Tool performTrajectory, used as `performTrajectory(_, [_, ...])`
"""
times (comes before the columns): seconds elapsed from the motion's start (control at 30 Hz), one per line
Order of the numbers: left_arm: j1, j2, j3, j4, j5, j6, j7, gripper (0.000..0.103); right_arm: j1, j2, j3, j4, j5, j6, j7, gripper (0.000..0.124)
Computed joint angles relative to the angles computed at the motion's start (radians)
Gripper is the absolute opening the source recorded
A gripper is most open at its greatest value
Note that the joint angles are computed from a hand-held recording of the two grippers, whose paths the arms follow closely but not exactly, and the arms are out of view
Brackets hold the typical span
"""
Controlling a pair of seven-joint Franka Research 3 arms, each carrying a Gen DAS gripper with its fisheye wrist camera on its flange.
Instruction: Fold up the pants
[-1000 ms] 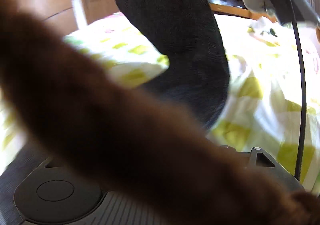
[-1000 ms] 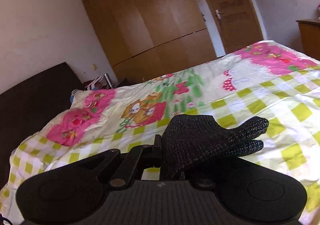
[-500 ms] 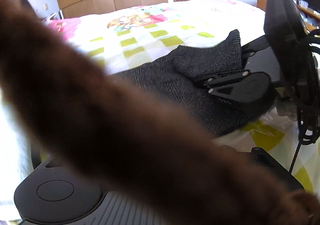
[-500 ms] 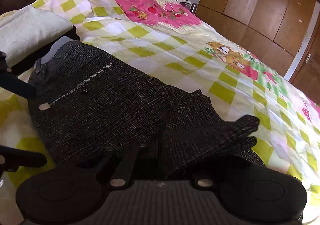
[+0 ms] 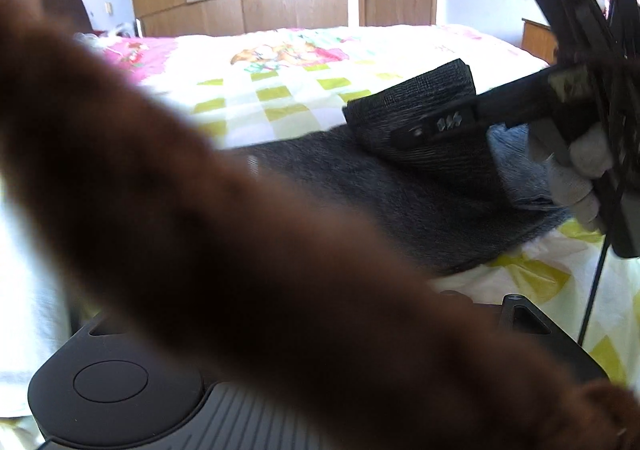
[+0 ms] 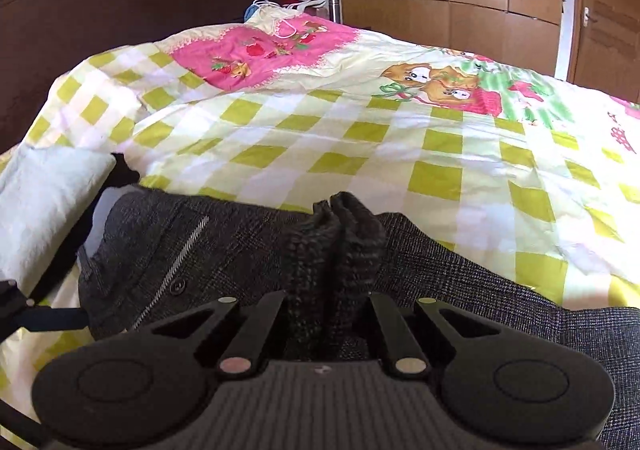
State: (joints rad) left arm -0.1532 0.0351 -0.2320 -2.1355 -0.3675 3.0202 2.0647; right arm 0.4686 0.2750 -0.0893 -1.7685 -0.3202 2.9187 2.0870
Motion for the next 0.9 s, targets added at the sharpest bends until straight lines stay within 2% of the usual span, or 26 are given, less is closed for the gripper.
performTrajectory(0.07, [0.004, 0.006, 0.007, -0.006, 0.023, 0.045, -0.017, 0.083, 0.037, 0.007, -0.039, 0.038, -0.065, -0.016, 0.058, 0.021])
performTrajectory(0.17, [0.026, 0.033, 0.004, 0.012, 0.027, 0.075, -0.038, 0.083, 0.055, 0.03, -0.052, 0.11, -0.123, -0.03, 0.102, 0.021])
performTrajectory(0.27, [0.04, 0.068, 0.012, 0.033, 0.119, 0.062, -0.118, 0.083, 0.065, 0.08, -0.039, 0.209, -0.138, -0.041, 0.104, 0.021])
performTrajectory(0.33, [0.102, 0.084, -0.056, 0.05, 0.023, 0.036, -0.047, 0.083, 0.052, 0.125, 0.001, 0.281, -0.09, -0.046, 0.04, 0.021])
performTrajectory(0.4, [0.138, 0.093, -0.094, 0.06, -0.061, 0.017, 0.003, 0.084, 0.053, 0.178, 0.03, 0.358, -0.046, -0.056, -0.036, 0.021])
performTrajectory(0.53, [0.159, 0.095, -0.122, 0.058, -0.159, 0.027, 0.084, 0.084, 0.062, 0.316, 0.078, 0.554, 0.057, -0.127, -0.19, 0.021])
performTrajectory(0.7, [0.17, 0.095, -0.144, 0.053, -0.259, 0.045, 0.173, 0.084, 0.112, 0.484, 0.064, 0.809, 0.131, -0.274, -0.289, 0.021])
performTrajectory(0.9, [0.19, 0.104, -0.176, 0.065, -0.41, 0.055, 0.297, 0.084, 0.136, 0.544, 0.042, 0.884, 0.168, -0.31, -0.343, 0.021])
